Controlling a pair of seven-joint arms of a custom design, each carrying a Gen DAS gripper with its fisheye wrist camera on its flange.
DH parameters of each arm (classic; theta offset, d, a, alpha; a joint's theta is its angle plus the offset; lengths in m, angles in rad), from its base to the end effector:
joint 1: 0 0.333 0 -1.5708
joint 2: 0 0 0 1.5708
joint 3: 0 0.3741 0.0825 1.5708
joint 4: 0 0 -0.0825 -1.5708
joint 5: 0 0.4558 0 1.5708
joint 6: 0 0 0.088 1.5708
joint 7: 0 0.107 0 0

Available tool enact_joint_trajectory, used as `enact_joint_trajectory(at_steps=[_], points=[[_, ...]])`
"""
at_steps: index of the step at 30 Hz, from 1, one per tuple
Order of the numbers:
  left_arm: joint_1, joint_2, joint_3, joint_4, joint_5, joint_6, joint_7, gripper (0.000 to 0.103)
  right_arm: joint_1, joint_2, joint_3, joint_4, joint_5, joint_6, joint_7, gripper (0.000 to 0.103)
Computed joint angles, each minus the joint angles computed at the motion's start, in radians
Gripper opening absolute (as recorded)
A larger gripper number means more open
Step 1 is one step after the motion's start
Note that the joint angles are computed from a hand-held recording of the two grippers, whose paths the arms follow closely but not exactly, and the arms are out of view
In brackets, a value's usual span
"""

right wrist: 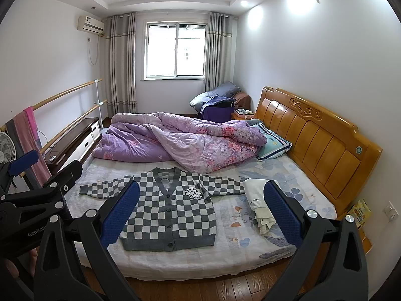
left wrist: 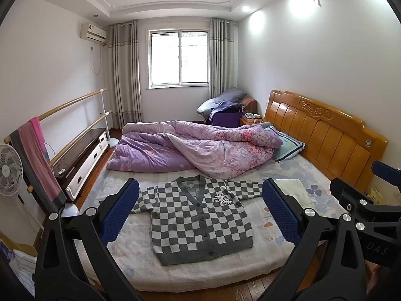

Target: Fold large clothes

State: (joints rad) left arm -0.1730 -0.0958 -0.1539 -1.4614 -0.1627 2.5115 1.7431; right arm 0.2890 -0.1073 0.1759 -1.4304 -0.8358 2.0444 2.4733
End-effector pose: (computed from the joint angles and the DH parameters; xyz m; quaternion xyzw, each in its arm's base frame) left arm 0.5757 -0.2025 0.9222 -0.4500 0.7078 -0.4554 0.2985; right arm 0.5473 0.2400 0.9006 -0.4982 0.6924 -0.4419 0.2777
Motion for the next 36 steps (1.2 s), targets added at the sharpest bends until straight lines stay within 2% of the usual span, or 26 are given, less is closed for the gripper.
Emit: enact_joint_trajectory(at_steps=[36], points=[[0.007, 0.017, -0.001, 0.022, -0.015, -0.02, 0.01, 0.098, 0.004, 0.003, -0.002, 0.008, 0.008, -0.007, -0.004, 0.096]])
